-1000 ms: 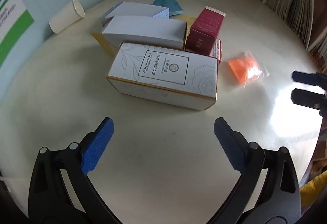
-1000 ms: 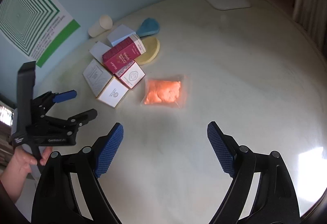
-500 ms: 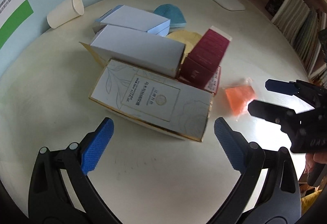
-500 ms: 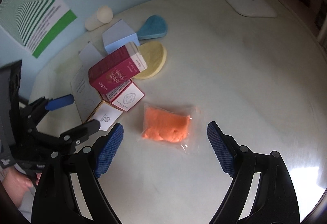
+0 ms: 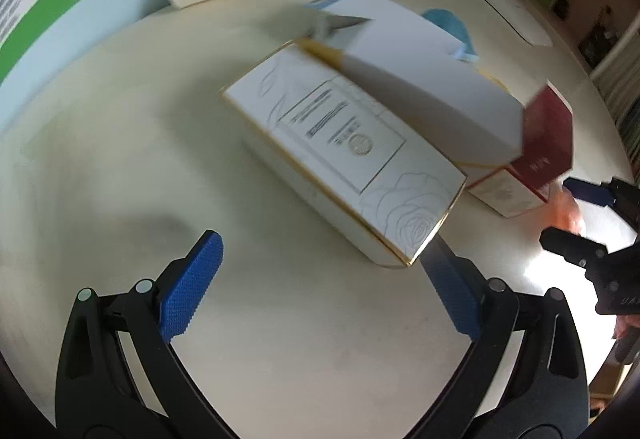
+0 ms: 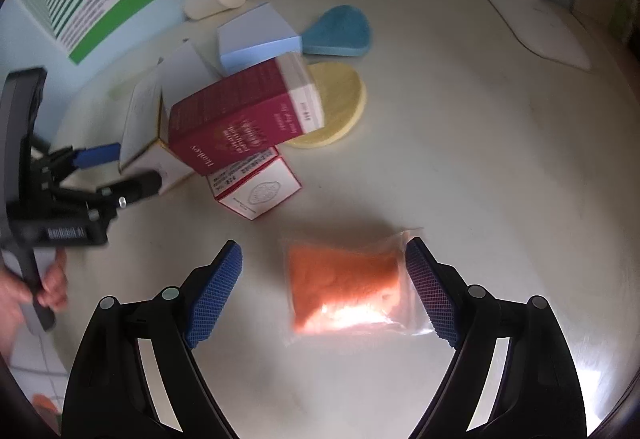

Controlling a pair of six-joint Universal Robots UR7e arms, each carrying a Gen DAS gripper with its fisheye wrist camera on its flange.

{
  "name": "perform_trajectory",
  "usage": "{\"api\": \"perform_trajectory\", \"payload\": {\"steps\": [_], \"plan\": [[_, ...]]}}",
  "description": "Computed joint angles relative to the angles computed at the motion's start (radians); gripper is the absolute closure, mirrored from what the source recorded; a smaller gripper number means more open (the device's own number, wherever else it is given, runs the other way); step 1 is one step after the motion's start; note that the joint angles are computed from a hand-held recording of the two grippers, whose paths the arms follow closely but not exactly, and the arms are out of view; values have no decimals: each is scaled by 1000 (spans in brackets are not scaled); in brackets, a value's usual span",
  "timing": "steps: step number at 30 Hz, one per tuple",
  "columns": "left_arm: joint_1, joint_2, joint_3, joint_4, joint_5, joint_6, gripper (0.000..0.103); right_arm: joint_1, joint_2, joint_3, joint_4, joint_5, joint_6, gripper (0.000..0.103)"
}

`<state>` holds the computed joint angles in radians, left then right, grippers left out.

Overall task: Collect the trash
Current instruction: 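Lower the right gripper onto the orange clay bag and close it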

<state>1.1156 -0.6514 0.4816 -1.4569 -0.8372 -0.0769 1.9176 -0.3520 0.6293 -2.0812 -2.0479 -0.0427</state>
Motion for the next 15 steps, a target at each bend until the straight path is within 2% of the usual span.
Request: {"api": "perform_trajectory", "payload": {"steps": [1,3,8,12,15], "plan": [[5,-8,3,-11,-35,-2,7,1,5,-8,5,-4,-13,20],[4,-18,16,-17,-54,-2,7,2,6,-7,6,-10,-40,20],[-7,3,12,0,-32,-14,7,1,-5,11,1,-28,-59,22],[-10,40,-41,15,-22,-39,7,1,-33,65,-33,-43,-99,31],[-6,89,-130,64,-5,-83,7,-1,-44,83,-50,-49,-125,37]]}}
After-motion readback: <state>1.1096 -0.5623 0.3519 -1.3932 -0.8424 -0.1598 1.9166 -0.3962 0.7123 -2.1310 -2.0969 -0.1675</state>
